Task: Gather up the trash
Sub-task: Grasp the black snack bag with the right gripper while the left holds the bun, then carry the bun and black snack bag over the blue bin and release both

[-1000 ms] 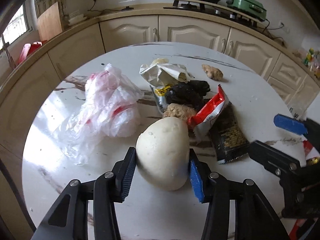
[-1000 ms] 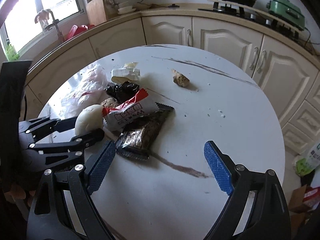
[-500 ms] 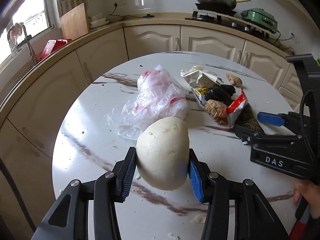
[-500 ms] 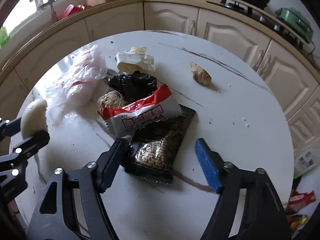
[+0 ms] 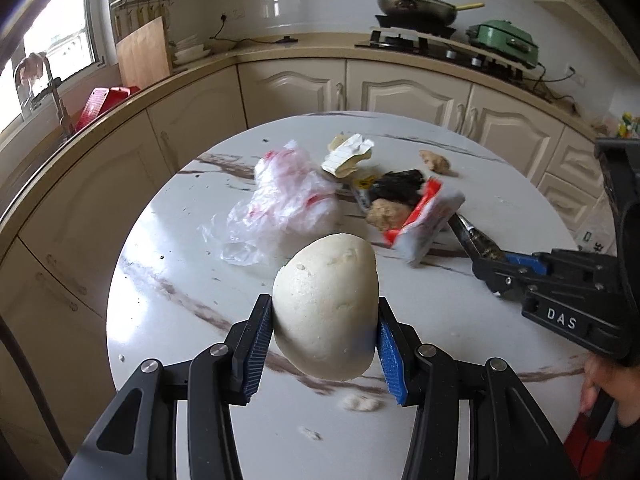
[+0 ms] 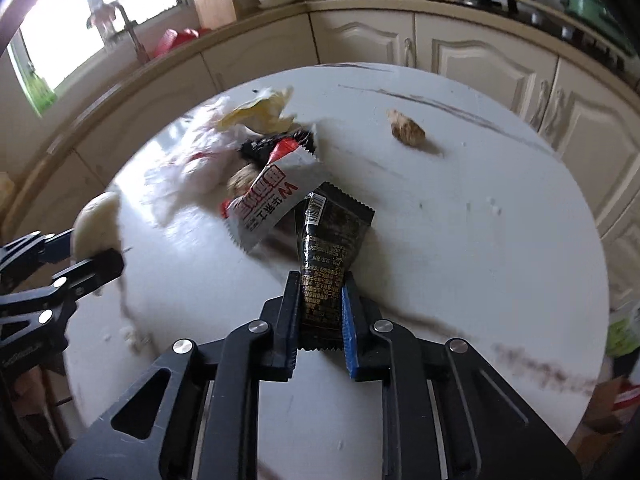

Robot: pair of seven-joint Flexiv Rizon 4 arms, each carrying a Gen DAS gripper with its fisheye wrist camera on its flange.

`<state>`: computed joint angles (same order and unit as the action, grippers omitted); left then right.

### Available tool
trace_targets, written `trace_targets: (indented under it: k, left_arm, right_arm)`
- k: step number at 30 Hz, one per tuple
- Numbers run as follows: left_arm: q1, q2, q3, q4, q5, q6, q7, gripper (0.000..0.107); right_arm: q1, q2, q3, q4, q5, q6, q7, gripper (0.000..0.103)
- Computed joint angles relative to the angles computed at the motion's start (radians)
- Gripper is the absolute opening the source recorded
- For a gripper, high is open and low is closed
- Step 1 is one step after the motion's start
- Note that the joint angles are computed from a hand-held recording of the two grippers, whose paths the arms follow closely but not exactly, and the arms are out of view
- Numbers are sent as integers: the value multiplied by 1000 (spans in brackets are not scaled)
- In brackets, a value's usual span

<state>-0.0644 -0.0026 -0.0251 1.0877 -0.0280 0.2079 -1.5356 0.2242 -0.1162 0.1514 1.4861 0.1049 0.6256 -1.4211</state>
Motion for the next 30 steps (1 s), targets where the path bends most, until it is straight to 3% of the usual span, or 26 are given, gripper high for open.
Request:
trace_targets:
  k: [7, 15, 23, 30]
  left_arm:
    - [-39, 21, -37, -36, 41, -4, -42, 45]
    - [-140, -21, -112, -140, 106, -41, -84, 45]
    - [-330, -182, -175, -324, 151, -86, -124, 45]
    - [-477, -371, -173, -497, 113, -133, -131, 45]
  right_arm:
    - [-39, 138, -9, 73, 166, 57, -58, 17]
    - [-69, 300, -69, 163, 218, 68, -102, 18]
    - [-149, 475, -170, 295, 193, 44, -113, 18]
    - [-240, 536, -253, 401, 145, 1, -123, 19]
